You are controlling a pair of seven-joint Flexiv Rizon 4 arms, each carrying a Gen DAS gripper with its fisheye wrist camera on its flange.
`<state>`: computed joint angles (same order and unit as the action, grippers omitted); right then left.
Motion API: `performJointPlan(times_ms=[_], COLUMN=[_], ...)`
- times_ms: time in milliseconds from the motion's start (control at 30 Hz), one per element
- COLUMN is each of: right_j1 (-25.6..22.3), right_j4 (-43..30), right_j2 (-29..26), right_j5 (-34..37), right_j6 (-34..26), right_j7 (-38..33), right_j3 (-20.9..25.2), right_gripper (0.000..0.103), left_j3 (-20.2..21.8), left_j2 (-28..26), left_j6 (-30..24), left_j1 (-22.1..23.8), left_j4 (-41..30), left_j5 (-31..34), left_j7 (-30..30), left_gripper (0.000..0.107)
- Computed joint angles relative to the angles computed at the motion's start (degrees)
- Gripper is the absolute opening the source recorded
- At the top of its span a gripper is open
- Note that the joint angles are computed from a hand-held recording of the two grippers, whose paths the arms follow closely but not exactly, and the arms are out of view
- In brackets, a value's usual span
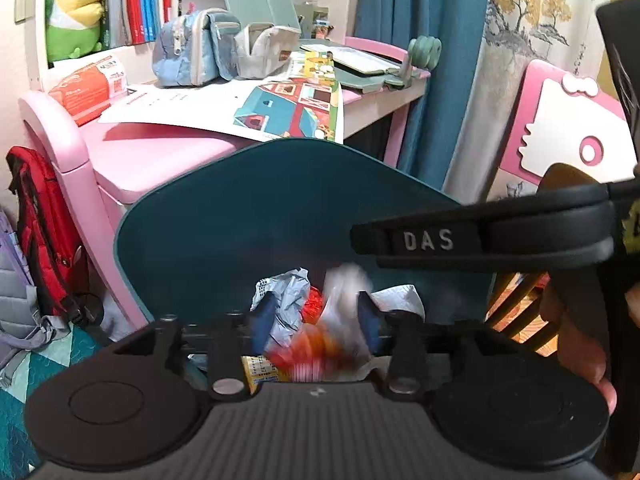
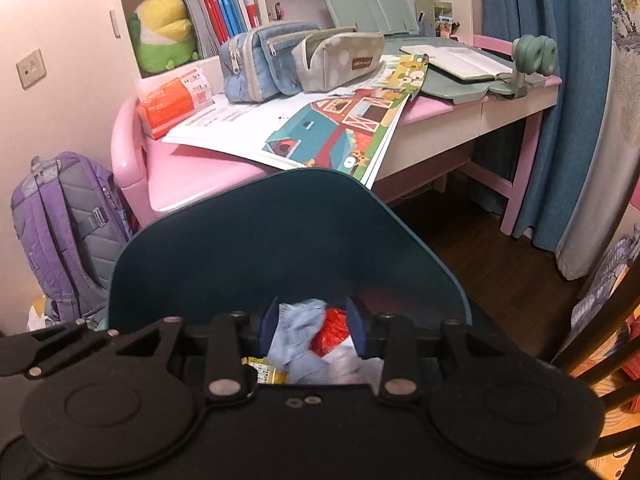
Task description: Collect trash
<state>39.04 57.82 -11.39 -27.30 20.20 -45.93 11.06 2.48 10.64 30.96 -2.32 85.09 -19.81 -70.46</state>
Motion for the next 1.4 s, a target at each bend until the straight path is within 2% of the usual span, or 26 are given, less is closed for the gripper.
performJointPlan(times_ms=[33,100,167,233,367,500,567,667,1000,1300,1333,1400], right_j1=[-0.1,-0.2,-0.2,-0.2,-0.3,-0.6,-0.8,-1.0,0.0,1.3,1.3,1.3], right_j4=[0.5,1.1,2.0,3.1,5.2,7.5,8.3,9.2,7.5,3.9,3.9,4.0], right_j2=[0.5,1.4,2.4,3.5,5.8,8.2,9.3,10.6,12.0,11.9,12.1,12.4], right_j5=[0.0,0.0,-0.3,-1.2,-2.3,-3.7,-4.5,-5.6,-7.1,-8.6,-8.9,-9.2], right_j6=[0.3,0.8,1.2,1.6,2.9,4.4,4.9,5.3,1.8,-2.2,-2.3,-2.4], right_j7=[0.1,0.3,0.3,-0.1,0.0,0.7,1.3,1.9,0.0,-1.7,-1.9,-2.3], right_j3=[0.1,0.4,0.8,1.3,2.6,4.0,4.7,5.7,8.2,8.4,8.5,8.6], right_gripper=[0.037,0.038,0.047,0.048,0.051,0.053,0.055,0.056,0.058,0.059,0.060,0.060], left_j3=[0.1,0.3,0.6,0.7,1.3,2.1,2.5,3.1,4.9,4.6,4.6,4.4], left_j2=[0.4,1.0,1.6,2.2,3.9,5.6,6.5,8.2,11.8,10.8,10.7,10.5], left_j6=[0.7,1.5,1.5,1.5,2.2,2.8,2.6,3.3,1.3,-1.4,-1.4,-1.4], left_j1=[-0.1,-0.3,-0.4,-0.3,-0.3,-0.4,-0.4,-0.8,-0.7,0.7,0.7,0.7], left_j4=[0.5,1.0,1.3,1.4,2.1,2.8,2.9,4.0,4.2,-1.3,-1.8,-2.6], left_j5=[0.0,-0.6,-1.2,-1.4,-1.9,-2.9,-3.3,-3.6,-5.4,-3.9,-3.8,-3.7], left_j7=[0.0,0.3,0.2,-0.1,-0.6,-0.3,-0.2,1.0,0.7,-0.6,-0.7,-0.8], left_gripper=[0.059,0.060,0.060,0.060,0.073,0.074,0.079,0.080,0.082,0.083,0.084,0.092])
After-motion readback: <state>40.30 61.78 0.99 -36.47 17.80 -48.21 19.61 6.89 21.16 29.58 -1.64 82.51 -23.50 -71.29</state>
